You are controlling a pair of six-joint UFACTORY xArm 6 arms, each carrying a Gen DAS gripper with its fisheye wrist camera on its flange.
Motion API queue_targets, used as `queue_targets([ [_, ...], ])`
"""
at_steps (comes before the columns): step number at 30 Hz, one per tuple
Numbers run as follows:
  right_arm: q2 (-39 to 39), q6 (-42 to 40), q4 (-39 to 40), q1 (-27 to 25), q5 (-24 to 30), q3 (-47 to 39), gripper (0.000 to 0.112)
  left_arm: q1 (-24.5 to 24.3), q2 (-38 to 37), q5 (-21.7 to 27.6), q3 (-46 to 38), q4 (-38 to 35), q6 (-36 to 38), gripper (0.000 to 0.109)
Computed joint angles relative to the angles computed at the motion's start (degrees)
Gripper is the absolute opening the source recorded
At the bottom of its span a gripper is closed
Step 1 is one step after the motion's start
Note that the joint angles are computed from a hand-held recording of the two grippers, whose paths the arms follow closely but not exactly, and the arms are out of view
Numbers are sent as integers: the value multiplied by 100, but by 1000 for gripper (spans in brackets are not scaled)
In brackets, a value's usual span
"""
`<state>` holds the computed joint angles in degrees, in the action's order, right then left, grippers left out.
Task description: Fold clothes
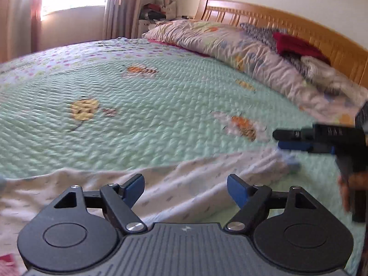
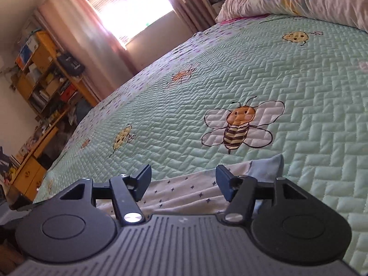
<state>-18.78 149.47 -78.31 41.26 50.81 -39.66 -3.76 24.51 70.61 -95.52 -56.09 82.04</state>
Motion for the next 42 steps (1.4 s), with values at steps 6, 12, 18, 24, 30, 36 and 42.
queue_targets([
  [6, 148, -592, 514, -397, -1393, 130, 68, 140, 736, 1962, -1179, 1161, -1000, 86],
  [12, -271, -530, 342, 100, -1044, 281, 70, 444, 488, 2252, -919, 952, -701, 86],
  [18, -324, 816, -1252, -504, -1540, 243, 81, 211, 31, 1053, -55, 304, -640, 100],
  [24, -100, -501, 142, -683, -1659, 99, 70, 363, 364, 1617, -558, 807, -1082, 95],
  [30, 245, 2107, -2703, -822, -1777, -431, 78, 1120, -216, 1487, 10, 123, -898, 98],
  [36, 1399, 635, -610, -1259, -2098, -1099, 68, 1830, -626, 154, 479, 490, -126, 99],
  [42, 1559, 1895, -1642, -538, -1025, -1771, 76, 2759, 187, -582, -418, 302, -812, 100],
])
